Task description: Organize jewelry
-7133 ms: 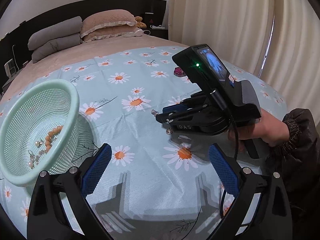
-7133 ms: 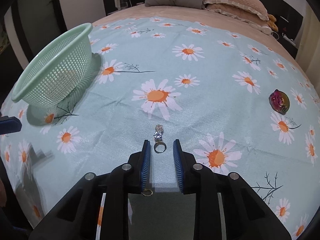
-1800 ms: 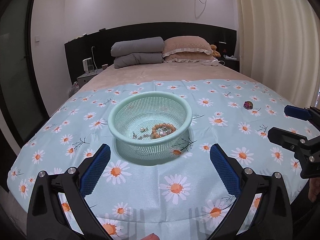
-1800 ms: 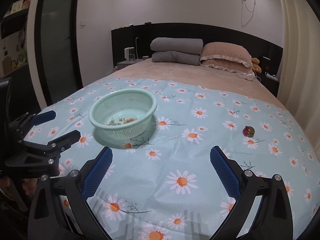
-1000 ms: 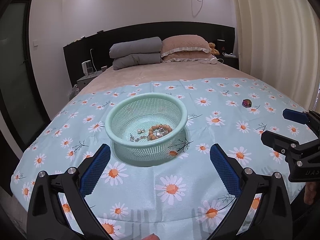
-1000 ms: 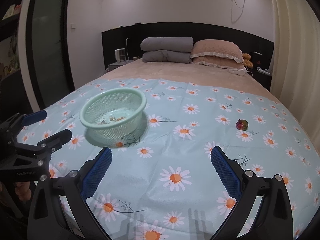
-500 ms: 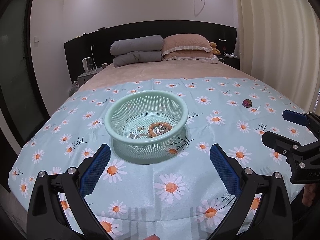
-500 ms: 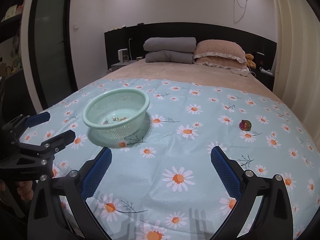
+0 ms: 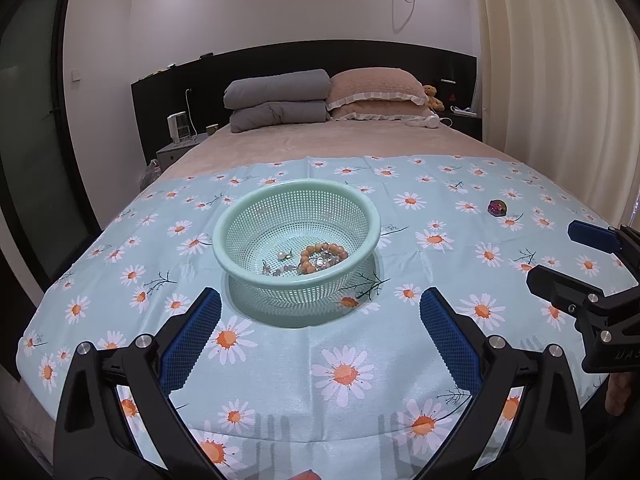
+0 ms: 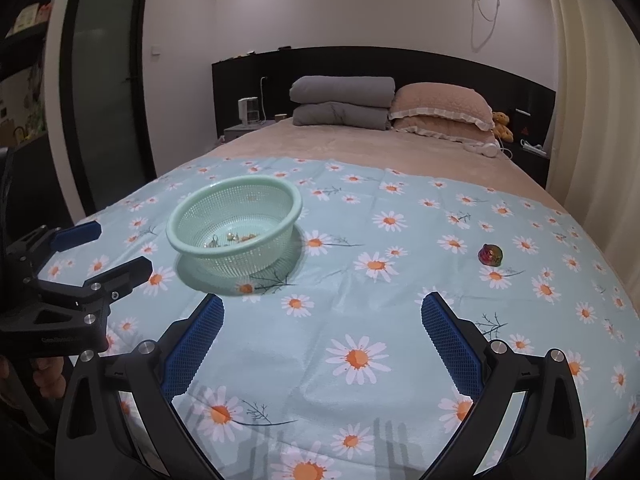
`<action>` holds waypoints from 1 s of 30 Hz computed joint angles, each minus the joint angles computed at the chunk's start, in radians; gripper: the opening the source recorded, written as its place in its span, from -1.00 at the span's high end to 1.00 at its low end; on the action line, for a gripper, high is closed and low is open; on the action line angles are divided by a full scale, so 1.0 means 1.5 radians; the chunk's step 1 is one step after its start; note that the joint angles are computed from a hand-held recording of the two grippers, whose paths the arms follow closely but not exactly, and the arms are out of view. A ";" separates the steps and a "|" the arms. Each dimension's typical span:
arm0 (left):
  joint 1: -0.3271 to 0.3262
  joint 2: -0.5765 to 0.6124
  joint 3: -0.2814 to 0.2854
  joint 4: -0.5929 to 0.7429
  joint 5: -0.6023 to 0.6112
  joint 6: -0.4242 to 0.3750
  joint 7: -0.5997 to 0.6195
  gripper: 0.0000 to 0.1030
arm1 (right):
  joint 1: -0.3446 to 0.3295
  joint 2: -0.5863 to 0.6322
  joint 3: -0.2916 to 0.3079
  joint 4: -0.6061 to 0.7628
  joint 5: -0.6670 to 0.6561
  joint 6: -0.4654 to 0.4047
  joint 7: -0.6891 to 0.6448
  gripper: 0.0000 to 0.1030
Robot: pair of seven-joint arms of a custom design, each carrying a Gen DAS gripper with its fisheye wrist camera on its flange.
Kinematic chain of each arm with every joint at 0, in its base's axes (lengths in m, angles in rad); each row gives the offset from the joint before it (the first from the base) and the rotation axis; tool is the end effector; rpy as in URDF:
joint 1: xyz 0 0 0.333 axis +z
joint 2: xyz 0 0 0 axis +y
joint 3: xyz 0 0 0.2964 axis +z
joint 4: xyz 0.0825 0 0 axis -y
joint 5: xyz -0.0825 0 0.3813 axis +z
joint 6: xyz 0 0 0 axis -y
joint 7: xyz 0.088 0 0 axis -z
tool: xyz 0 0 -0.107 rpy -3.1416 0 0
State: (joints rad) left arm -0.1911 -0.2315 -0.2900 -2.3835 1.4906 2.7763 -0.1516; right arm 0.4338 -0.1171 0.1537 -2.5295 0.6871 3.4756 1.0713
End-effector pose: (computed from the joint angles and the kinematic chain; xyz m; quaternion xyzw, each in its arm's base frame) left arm 0.4123 -0.2674 0.4232 -0.5911 0.6405 -0.3320 0.3608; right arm 0.4399 0.2040 0.4153 -0.7105 0.5116 -0.2809 0.3932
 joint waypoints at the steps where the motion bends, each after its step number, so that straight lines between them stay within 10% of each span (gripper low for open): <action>1: 0.000 0.000 0.001 0.001 0.000 0.002 0.001 -0.89 | -0.003 0.001 0.005 0.002 0.008 0.000 -0.006 -0.85; 30: 0.007 0.003 0.004 0.002 -0.003 0.023 0.002 -0.89 | 0.001 0.002 0.001 0.001 0.003 0.000 -0.008 -0.85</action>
